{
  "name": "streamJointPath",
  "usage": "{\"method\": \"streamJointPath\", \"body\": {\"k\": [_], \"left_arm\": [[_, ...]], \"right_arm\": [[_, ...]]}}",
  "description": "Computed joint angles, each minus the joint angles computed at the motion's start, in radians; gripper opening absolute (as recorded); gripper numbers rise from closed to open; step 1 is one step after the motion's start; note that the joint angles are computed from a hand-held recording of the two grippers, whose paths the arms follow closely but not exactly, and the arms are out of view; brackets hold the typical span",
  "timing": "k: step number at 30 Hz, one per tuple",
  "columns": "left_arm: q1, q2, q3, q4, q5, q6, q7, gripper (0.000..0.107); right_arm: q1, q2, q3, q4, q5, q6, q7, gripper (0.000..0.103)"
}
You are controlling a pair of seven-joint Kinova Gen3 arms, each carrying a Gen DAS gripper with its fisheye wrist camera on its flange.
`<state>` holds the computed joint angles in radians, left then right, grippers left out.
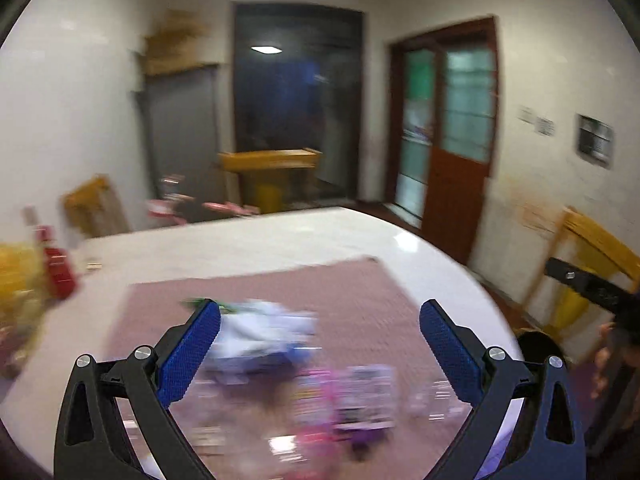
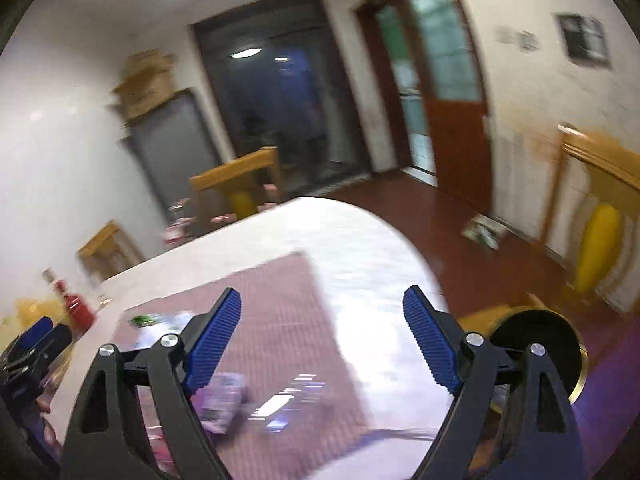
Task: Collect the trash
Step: 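Move both tools back over the striped cloth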
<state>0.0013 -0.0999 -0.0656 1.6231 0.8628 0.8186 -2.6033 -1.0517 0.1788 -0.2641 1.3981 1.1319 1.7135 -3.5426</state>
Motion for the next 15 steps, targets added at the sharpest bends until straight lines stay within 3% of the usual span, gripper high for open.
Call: {"method": "streamJointPath", "body": {"k": [8,15], "left_arm": [[-0.085,-0.065,-0.111,0.028,-0.02,-0.121,0.04,0.097],[-0.111,-0.078,-0.192,0.039,0.032,-0.108,-0.016,0.097]], "right_arm": [[-0.089,0.139,0.064,-0.251,0.151,-0.102,0.258,0.083],[-0.149,0.2,0.152,-0.385,0.155,-0.133,0.396,0.083]]}}
